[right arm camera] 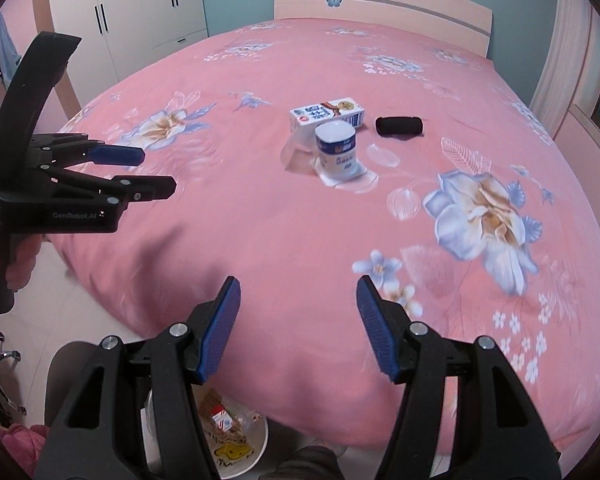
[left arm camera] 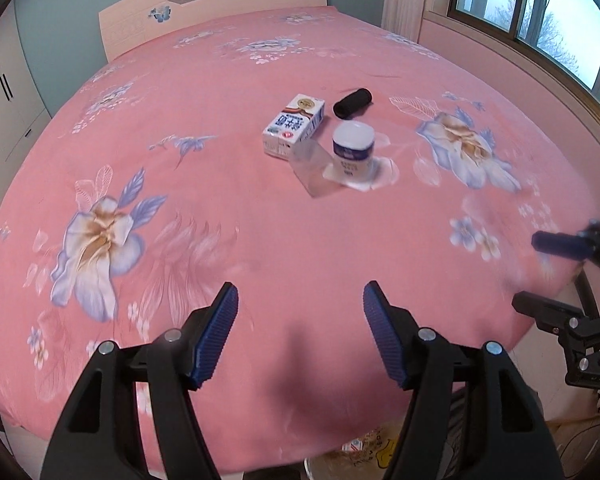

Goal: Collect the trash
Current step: 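Move both open tools back over the bed toward the milk carton and yogurt cup, then grasp the milk carton with the left tool while the right tool grasps the yogurt cup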

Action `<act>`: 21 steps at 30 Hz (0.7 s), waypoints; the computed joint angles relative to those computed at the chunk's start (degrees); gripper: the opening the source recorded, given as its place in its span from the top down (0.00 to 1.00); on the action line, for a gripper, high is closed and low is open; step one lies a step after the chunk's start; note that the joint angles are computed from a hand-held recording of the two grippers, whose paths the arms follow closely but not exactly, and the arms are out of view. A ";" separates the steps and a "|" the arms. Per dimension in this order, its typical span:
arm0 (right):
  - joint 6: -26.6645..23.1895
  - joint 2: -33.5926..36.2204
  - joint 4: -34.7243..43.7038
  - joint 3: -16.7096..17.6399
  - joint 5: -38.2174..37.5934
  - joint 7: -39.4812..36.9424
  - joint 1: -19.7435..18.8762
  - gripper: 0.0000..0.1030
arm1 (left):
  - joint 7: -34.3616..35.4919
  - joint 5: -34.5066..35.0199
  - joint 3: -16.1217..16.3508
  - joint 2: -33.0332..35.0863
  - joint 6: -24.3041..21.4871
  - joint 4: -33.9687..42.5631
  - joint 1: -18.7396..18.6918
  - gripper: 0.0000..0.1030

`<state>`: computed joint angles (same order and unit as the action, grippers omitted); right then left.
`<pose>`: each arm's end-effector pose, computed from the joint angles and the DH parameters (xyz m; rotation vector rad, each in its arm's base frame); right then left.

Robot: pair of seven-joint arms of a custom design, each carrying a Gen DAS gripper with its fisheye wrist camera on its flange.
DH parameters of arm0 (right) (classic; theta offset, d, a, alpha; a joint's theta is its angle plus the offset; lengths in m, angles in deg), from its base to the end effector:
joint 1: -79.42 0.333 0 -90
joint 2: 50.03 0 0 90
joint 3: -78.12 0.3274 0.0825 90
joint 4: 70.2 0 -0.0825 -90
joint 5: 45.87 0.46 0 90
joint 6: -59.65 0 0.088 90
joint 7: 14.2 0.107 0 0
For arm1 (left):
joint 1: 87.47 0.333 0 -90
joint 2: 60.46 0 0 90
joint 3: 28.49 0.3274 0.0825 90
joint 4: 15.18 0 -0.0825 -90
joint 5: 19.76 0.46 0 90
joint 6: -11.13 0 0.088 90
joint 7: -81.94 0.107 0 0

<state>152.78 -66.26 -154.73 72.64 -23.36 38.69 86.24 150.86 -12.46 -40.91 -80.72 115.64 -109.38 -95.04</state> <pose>0.5063 0.0387 0.8644 -2.3430 1.0409 -0.2505 0.4795 -0.1952 0.8240 -1.9122 1.8871 -0.5410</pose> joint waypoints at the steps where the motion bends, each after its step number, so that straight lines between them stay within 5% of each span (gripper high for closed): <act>1: 0.26 0.95 0.70 0.03 0.24 0.06 0.08 0.41 | 0.29 0.13 0.18 1.19 0.30 0.92 0.18 0.35; 21: 7.36 19.69 14.20 4.86 2.86 -1.50 -0.16 0.41 | 8.02 3.85 2.84 27.20 -1.68 26.06 0.20 0.32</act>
